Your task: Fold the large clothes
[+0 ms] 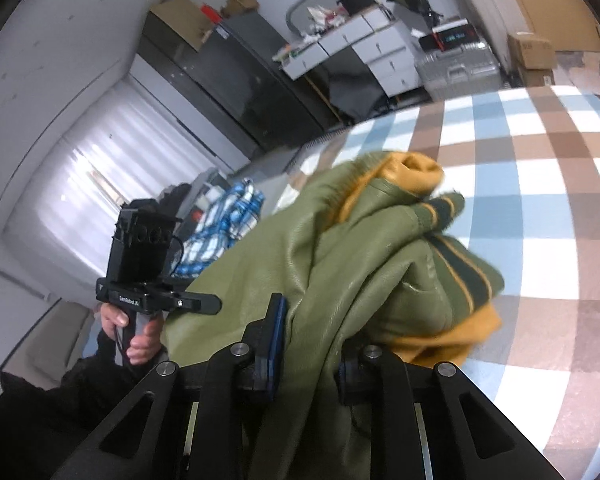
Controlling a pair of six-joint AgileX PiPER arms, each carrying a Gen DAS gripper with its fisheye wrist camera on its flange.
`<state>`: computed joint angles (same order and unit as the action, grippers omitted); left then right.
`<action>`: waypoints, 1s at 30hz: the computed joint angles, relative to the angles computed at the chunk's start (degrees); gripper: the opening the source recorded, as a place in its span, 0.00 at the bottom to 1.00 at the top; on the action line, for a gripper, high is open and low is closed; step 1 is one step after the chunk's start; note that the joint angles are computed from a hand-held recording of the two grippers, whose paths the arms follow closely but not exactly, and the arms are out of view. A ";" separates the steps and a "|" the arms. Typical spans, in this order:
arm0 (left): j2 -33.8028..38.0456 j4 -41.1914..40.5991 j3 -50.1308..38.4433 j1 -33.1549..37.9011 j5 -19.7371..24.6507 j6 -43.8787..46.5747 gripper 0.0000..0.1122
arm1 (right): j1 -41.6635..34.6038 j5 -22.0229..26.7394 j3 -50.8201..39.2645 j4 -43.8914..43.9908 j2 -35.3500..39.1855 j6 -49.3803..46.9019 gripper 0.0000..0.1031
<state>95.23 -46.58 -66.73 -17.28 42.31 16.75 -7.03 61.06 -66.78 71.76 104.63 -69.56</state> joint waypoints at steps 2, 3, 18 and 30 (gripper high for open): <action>1.57 -0.98 -1.18 -0.32 -0.10 0.86 0.58 | -0.25 -0.20 0.10 0.09 -0.36 -0.04 0.19; 2.66 -0.91 -2.45 -0.89 0.20 0.40 0.58 | -0.44 -0.37 -0.09 -0.39 -0.55 0.28 0.19; 16.99 -1.67 -10.83 3.07 11.71 7.36 0.70 | -1.60 -6.25 -2.79 -15.39 7.50 16.77 0.89; 10.61 -1.78 -6.87 1.57 7.20 10.98 0.61 | 1.58 -5.62 -4.53 -14.63 8.34 14.87 0.41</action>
